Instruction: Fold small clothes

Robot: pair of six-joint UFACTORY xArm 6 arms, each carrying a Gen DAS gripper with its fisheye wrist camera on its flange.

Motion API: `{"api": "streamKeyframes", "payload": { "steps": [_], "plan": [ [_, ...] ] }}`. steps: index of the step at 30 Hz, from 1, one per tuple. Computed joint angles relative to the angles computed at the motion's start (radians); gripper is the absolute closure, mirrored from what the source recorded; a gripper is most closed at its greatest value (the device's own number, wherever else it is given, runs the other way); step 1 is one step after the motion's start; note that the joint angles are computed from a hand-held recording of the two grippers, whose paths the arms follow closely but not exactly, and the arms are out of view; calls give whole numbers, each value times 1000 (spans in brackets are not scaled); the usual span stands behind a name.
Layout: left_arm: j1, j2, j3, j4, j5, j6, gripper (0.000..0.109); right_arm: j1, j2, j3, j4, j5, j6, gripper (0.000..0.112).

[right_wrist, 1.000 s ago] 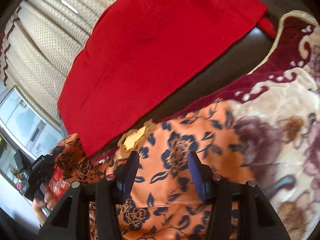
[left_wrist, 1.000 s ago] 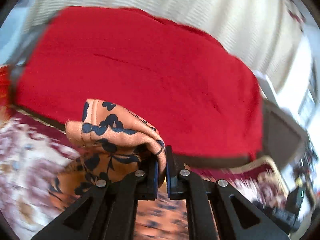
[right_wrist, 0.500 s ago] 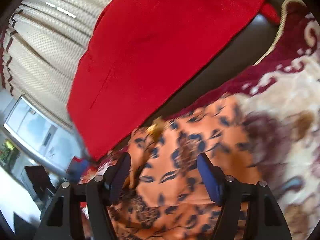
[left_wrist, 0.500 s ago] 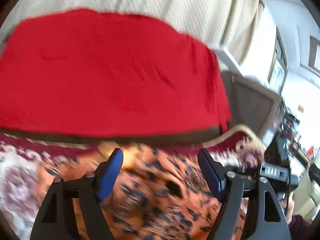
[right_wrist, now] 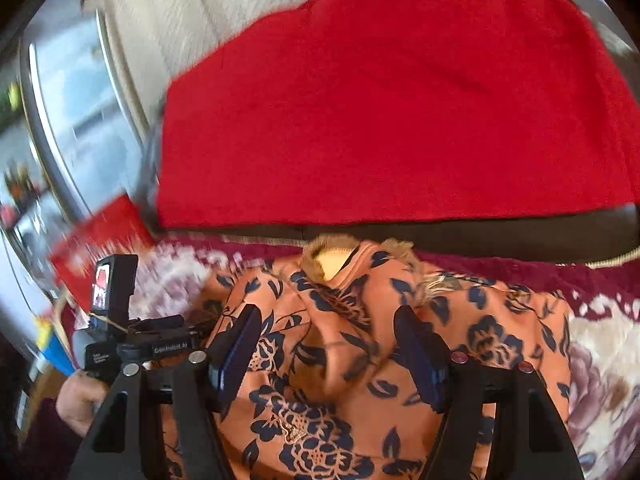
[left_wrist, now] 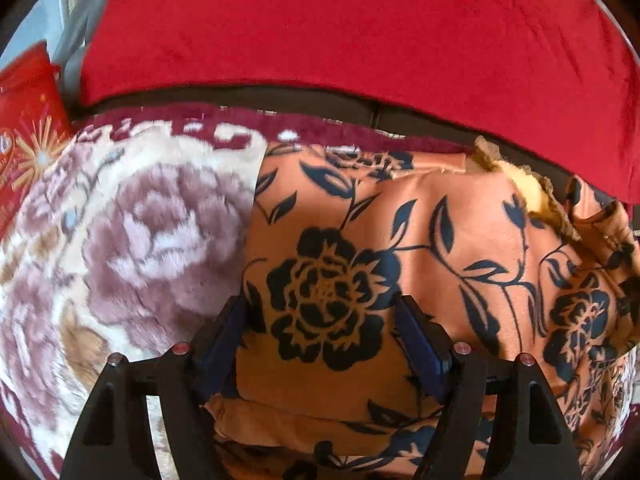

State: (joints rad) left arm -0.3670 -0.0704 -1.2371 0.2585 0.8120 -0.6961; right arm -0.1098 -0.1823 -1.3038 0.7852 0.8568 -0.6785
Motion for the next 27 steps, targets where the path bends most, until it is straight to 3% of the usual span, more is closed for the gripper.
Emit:
{"api": "streamKeyframes", "payload": {
  "steps": [4, 6, 7, 8, 10, 13, 15, 17, 21, 25, 27],
  "plan": [
    [-4, -12, 5, 2, 4, 22, 31, 122, 109, -85, -356, -66, 183, 43],
    [1, -11, 6, -19, 3, 21, 31, 143, 172, -139, -473, -32, 257, 68],
    [5, -13, 10, -25, -1, 22, 31, 142, 200, -155, -512, -27, 276, 87],
    [8, -17, 16, -26, -5, 27, 31, 130, 210, -160, -509, -24, 289, 93],
    [-1, -9, 8, -6, -1, 16, 31, 76, 167, -127, -378, -36, 285, 102],
    [-6, -22, 24, 8, 1, 3, 31, -25, 57, -24, -191, -71, 230, 104],
    [-12, -32, 34, 34, 5, -15, 31, -120, -13, 51, -66, -46, 187, 104],
    [-22, -36, 31, 62, 19, -30, 31, -235, -48, 114, 75, 46, 129, 103],
    [-56, -83, 48, 194, 2, -121, 31, -394, -11, 142, 49, 236, 224, 99],
    [-91, -143, 69, 274, -82, -186, 31, -477, 14, 120, 200, 284, 179, 99],
    [-114, -132, 58, 265, -120, -175, 31, -455, 9, 102, 218, 259, 127, 89]
  ]
}}
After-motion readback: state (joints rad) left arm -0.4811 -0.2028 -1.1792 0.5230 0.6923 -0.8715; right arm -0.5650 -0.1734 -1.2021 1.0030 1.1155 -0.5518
